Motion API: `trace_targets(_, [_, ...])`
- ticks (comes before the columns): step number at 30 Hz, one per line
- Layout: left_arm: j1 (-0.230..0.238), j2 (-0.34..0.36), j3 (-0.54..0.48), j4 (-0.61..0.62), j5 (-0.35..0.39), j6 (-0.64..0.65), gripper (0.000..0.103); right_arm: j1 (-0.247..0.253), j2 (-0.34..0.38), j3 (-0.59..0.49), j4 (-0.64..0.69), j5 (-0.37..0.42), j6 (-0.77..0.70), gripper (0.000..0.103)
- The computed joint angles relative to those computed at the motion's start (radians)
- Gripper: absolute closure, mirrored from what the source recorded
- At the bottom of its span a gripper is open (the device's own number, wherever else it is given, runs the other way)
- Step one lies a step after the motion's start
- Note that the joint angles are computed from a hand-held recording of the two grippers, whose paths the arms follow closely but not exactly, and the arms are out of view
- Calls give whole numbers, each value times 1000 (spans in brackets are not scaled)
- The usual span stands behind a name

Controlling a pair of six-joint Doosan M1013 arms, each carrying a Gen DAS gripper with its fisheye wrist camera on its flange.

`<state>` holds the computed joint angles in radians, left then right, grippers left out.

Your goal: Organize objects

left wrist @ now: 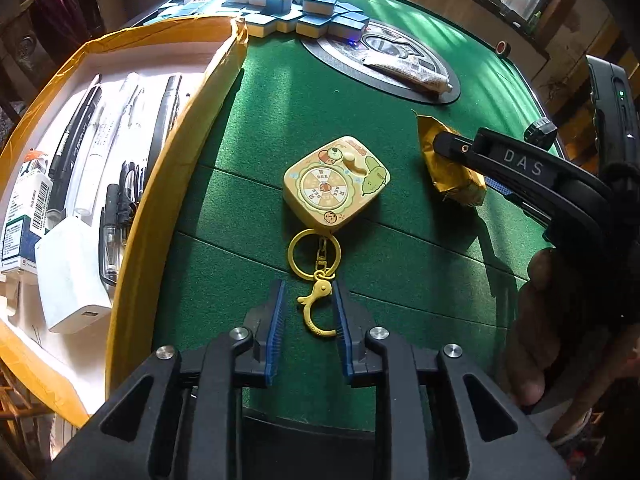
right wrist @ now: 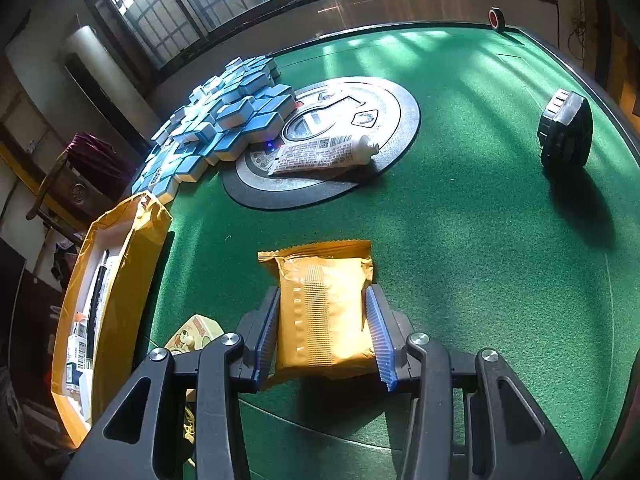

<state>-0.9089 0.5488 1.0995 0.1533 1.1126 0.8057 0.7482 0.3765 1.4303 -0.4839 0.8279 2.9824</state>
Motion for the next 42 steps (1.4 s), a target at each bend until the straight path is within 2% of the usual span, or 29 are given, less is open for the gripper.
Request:
trace_targets(2, [-8,-23,28,48,-40,26,62,2,4,-4,-6,3,-12,65])
trace_targets(4, [-13,-51,62,107,-111,61,51,4,9,-10,-10,10,-21,64])
trace_targets(5, [-13,-62,77,130,-136,68,42,4,13,-14,-7,14,-34,63])
trace_targets(6, [-11,-73,93,140,-163,72,40,5,17,-19,-9,23,-45,63])
trace_targets(12, [58,-151,217,-60,-349,161,40,12,30,-26,-42,39,-44,61])
trace_targets(15, [88,-170,251,-188,-423,302,39,15,33,-27,-67,42,-25,61])
trace_targets(17, [98,-171,258,-239,-436,376,39,18,33,-29,-74,54,7,62])
trace_targets(19, [116,-167,257,-377,-445,535,39,28,41,-45,-68,95,30,62])
trace_targets(21, [137,-149,234,-506,-421,682,38,42,54,-72,-70,152,38,62])
trace_targets(24, [154,-128,196,-574,-371,801,39,50,63,-89,-59,172,61,62])
trace_targets(26, [157,-118,171,-565,-337,845,39,54,68,-93,-61,169,85,60])
trace_targets(28, [161,-118,165,-572,-342,878,39,61,85,-119,-73,212,101,60])
trace_targets(30, [162,-119,162,-568,-341,873,39,67,96,-138,-71,246,117,60])
trace_targets(33, [162,-132,185,-583,-371,884,38,74,86,-126,-51,212,134,60])
trace_targets(35, [159,-144,209,-583,-389,877,38,85,90,-132,-60,229,138,60])
trace_targets(42, [133,-203,287,-435,-443,671,38,110,134,-205,-56,364,61,62])
